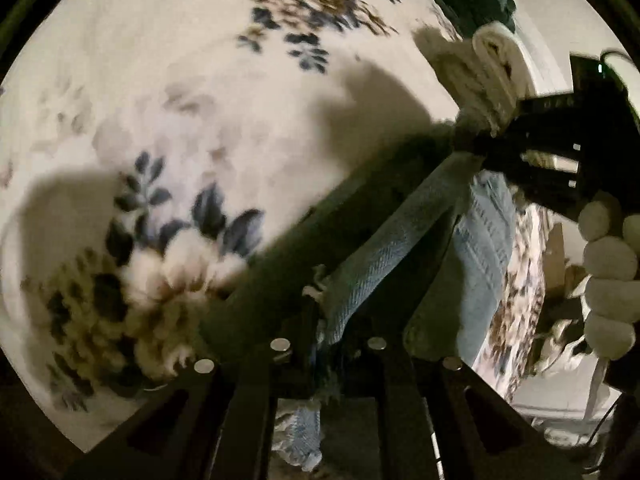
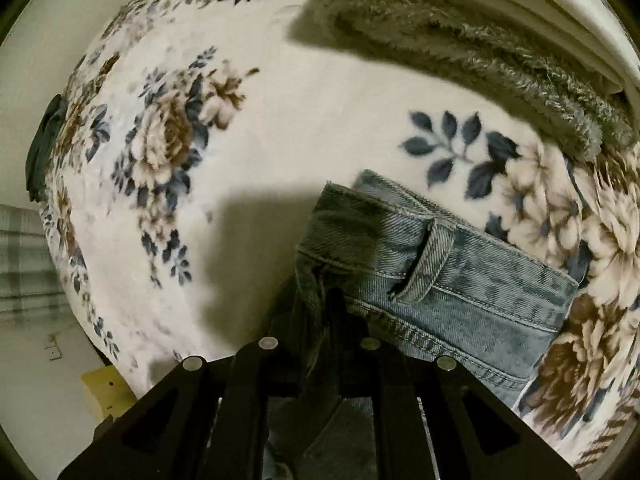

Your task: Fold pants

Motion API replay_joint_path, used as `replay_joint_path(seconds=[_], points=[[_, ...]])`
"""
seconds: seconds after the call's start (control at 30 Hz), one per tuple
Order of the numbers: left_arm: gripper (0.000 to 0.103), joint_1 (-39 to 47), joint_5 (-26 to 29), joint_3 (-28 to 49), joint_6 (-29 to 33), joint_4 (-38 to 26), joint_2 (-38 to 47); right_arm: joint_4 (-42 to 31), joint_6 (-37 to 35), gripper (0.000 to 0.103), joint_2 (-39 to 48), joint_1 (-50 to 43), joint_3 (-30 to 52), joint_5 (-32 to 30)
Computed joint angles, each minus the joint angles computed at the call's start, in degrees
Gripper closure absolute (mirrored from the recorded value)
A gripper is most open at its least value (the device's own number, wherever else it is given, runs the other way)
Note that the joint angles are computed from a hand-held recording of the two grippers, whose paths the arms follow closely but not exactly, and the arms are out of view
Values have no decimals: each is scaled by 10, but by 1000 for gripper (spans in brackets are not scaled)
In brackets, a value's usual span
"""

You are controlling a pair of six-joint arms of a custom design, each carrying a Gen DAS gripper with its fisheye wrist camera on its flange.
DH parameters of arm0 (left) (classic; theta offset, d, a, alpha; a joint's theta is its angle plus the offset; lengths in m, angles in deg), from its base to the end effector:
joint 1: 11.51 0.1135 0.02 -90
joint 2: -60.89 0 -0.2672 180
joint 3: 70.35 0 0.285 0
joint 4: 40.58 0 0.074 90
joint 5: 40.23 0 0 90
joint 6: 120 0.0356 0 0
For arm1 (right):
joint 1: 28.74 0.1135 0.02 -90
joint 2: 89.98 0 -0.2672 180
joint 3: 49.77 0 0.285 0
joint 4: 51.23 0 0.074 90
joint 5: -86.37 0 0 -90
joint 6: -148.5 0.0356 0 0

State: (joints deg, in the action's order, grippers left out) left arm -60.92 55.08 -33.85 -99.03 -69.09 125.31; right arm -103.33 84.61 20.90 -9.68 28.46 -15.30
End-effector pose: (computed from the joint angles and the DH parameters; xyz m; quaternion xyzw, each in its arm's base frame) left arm 0.1387 -0.1669 0.1299 -0.1498 0.9447 -0.2705 0.1095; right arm 0.3428 0.1261 0.1010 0.0565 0.9922 0.1113 0.0031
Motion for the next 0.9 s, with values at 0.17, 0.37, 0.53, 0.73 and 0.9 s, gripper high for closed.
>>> replay_joint_path(seconds=[0.17,0.37,0.53,0.73,0.9], points=[[16,-24,-79,-5,-39,-46,-73,21,-11,31,-14,-23,-13,-75],[12,-59,-148,18,-75,-88,-104,34,-54,9,-153,-80,-105,-96],[12,-229,-214,1,-376,-56,-103,-20,-138,7,-212,-181,-163,-102],[12,-416,-312,42,-682,32,51,-33,-268,8,-180,-309,-221,-145],[12,-429,-337,98,-737,180,215,-11,-340,8,-116,-358,-236,-176]])
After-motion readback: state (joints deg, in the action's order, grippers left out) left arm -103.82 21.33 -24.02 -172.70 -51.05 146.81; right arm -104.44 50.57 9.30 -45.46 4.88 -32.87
